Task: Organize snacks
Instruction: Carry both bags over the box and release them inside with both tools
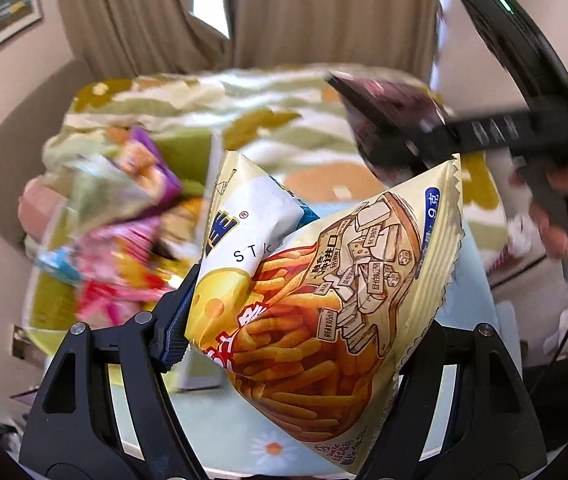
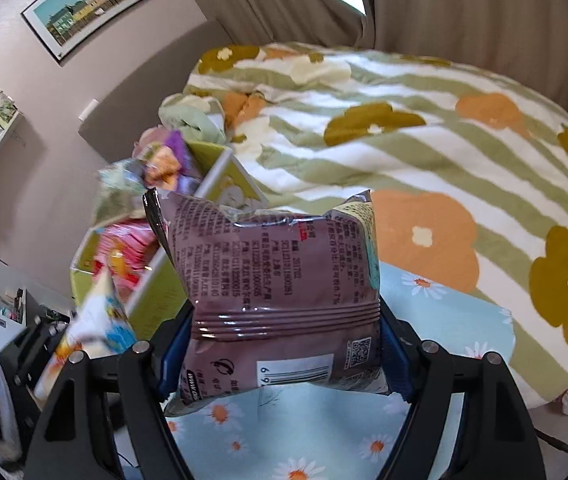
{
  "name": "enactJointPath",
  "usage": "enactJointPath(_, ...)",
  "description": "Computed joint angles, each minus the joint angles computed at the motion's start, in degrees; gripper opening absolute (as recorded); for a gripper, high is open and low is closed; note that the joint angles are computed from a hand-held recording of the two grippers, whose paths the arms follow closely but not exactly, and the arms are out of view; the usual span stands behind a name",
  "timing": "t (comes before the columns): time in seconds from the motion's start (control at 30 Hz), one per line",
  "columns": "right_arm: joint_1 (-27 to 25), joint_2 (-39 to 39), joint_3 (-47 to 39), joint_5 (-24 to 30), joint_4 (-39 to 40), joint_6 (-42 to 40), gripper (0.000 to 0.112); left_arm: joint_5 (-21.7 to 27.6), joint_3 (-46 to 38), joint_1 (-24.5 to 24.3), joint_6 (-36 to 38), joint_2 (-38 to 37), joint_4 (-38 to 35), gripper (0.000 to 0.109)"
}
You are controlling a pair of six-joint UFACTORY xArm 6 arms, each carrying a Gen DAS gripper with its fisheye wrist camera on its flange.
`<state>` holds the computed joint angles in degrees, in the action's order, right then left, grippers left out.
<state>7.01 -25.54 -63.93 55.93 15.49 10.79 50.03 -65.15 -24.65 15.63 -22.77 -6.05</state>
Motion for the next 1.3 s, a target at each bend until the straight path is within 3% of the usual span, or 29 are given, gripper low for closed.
enactJointPath(0.2, 7.49, 1.54, -6.61, -0.23, -6.67, 8.88, 0.075, 2.01, -9.93, 9.71, 6.07, 3.86, -4.34, 0.072)
enactJointPath(0.53, 19.48, 14.96, -19.43, -5.39, -15.81, 23.86, 0.075, 5.63, -24.99, 23.19, 21.21, 17.47, -9.64, 0.073)
enactJointPath(0.77, 24.16, 22.13, -25.6, -5.25, -21.74, 34.57, 0.075, 9.2, -30.31, 27.58, 29.07, 24.86, -13.26, 0.075)
enactJointPath(0.83, 25.18, 23.17, -26.43, -4.63, -23.37, 37.52, 0.075, 11.0, -31.94, 28.55, 30.57, 26.89, -14.22, 0.093)
enactJointPath(0.9, 25.96, 24.05, -27.27, -3.89, -24.57, 39.7, 0.075, 12.18, -32.2, 29.04, 30.97, 27.72, -14.97, 0.102)
enactJointPath(1.0, 27.28, 25.26, -28.52, -2.51, -26.9, 43.47, 0.075, 15.02, -34.46, 30.63, 32.84, 29.67, -16.93, 0.102)
enactJointPath(1.3, 31.2, 28.37, -34.94, 5.01, -34.39, 50.98, 0.077, 16.56, -34.71, 34.0, 36.68, 28.22, -20.53, 0.102)
